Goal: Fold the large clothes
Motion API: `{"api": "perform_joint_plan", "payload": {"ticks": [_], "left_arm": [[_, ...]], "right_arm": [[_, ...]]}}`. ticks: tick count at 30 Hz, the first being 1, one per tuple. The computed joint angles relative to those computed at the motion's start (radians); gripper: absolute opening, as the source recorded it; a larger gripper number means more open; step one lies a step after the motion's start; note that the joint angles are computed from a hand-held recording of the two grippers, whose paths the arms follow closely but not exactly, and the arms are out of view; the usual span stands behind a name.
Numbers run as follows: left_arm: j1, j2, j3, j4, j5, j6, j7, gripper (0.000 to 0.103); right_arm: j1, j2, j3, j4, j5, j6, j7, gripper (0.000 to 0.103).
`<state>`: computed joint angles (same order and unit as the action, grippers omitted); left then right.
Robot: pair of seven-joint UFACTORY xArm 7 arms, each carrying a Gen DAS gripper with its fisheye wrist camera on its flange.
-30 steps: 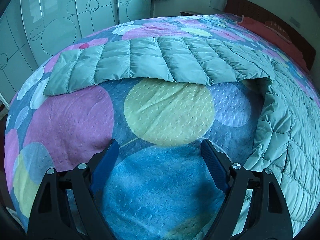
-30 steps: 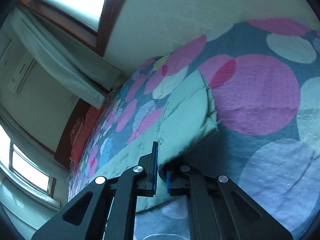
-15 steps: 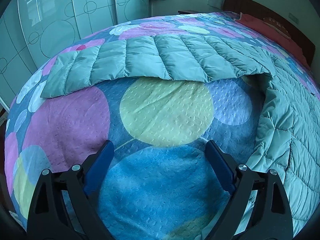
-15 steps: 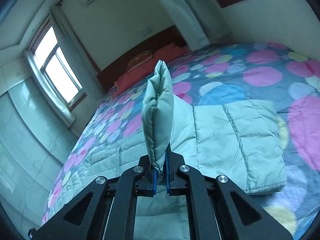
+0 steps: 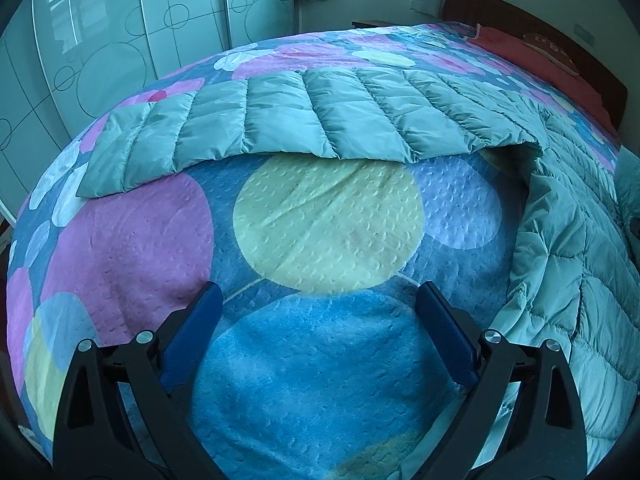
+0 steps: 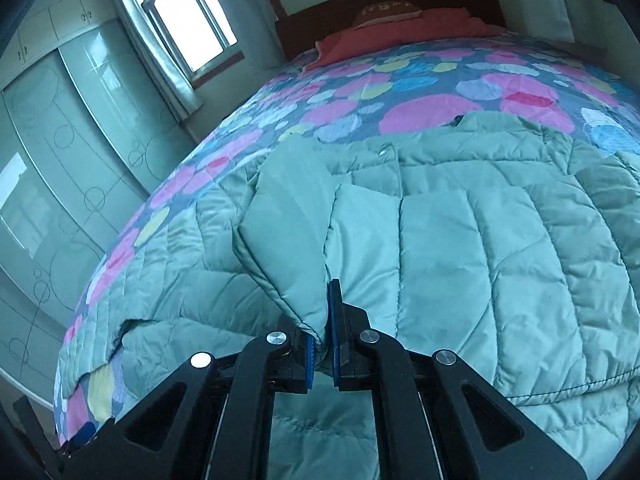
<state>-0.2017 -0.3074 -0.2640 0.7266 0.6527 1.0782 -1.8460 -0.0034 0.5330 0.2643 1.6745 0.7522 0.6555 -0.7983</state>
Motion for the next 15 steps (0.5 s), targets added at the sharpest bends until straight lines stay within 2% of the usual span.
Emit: {"api": "perform_joint_plan", "payload": {"ticks": [4,6,7,9,11,15], "left_arm": [[-0.001,0.000,0.001,0.001,-0.001,0.001,0.001,0.098],[-0.001,0.001,0.000,0.001,-0.001,0.002,0.000,0.098],[-0.001,0.000,0.000,0.000,-0.001,0.002,0.000,0.098],[-0.001,0.000,0.000,0.000,-0.001,0.002,0.000,0.098],[-0.001,0.001,0.001,0.001,-0.001,0.001,0.001,0.098],[-0.002,0.000,0.000,0.000,-0.001,0.002,0.000,0.098]], "right_arm": [[0.035,0.011,-0.017,-0.005,-0.072,0.012,0.020,0.006],[0.048,0.021,-0.021,0.005,-0.102,0.017,0.038,0.011],[0.050,0.025,-0.021,0.011,-0.111,0.021,0.046,0.014],[0.042,0.035,-0.007,0.026,-0.109,0.046,0.041,0.039],[0.027,0.022,0.011,0.019,-0.088,0.066,0.012,0.052],[-0.022,-0.053,0.018,-0.044,-0.005,0.073,-0.072,0.052]]}}
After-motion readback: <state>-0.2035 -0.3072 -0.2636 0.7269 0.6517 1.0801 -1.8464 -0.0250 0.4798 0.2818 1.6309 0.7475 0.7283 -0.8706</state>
